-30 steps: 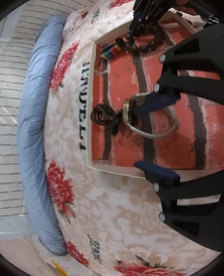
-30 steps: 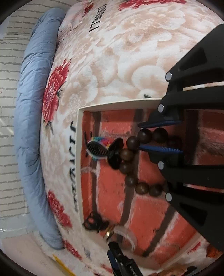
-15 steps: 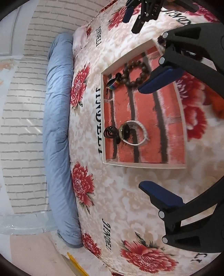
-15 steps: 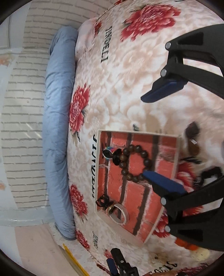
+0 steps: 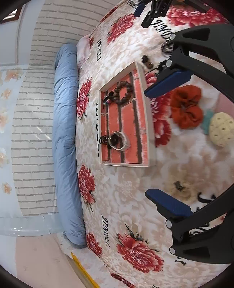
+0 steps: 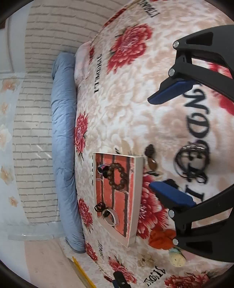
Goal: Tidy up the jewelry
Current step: 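Grasp the black leather bracelet with the right tool while the left tool grasps the pineapple plush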
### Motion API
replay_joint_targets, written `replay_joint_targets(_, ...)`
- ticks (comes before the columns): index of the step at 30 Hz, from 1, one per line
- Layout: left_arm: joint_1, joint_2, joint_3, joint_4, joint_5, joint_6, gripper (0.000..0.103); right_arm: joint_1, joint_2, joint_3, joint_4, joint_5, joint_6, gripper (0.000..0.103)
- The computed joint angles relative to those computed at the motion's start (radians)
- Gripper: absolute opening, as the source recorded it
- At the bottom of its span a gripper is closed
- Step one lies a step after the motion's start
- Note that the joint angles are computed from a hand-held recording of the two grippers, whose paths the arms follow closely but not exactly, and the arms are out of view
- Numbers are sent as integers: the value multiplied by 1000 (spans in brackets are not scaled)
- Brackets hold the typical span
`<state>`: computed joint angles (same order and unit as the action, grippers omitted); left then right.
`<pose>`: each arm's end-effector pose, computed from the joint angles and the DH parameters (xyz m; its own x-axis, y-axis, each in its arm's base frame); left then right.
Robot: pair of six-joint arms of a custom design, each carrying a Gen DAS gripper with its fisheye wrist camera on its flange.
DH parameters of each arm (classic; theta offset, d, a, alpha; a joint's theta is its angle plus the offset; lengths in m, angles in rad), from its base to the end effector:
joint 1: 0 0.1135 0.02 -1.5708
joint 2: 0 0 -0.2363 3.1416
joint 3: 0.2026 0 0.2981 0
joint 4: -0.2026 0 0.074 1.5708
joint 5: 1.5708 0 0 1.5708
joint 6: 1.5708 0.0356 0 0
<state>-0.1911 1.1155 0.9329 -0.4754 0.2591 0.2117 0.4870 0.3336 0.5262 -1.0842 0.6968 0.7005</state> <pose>0.2927 -0.0659 0.2654 -0.5066 0.3049 -0.8065 0.5003 0.8658 0.0131 0.1304 0.0432 0.2268 -0.5274 0.2801 -0.8021 0.4412 0.8971 0.0232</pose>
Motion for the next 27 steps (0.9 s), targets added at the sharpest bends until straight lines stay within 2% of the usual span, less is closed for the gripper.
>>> replay_joint_targets(4,25,-132,-95,-28,8,34,98,149,-2,-8,-129,97,187,86)
replay_joint_targets(11,65,-216,-178,-65,24,60,98,260,2,-31,-237,158,376,86)
replay_joint_targets(18,110,-203,-262,-24,36,66,98,240,6,-95,-207,142,386,86)
replay_joint_targets(24,109,-157,-311,24,21,80,98,207,26,-120,-161,125,344,86)
replay_joint_targets(27,110,-140,-324,26,43,77,98,167,19,-142,-131,96,305,86)
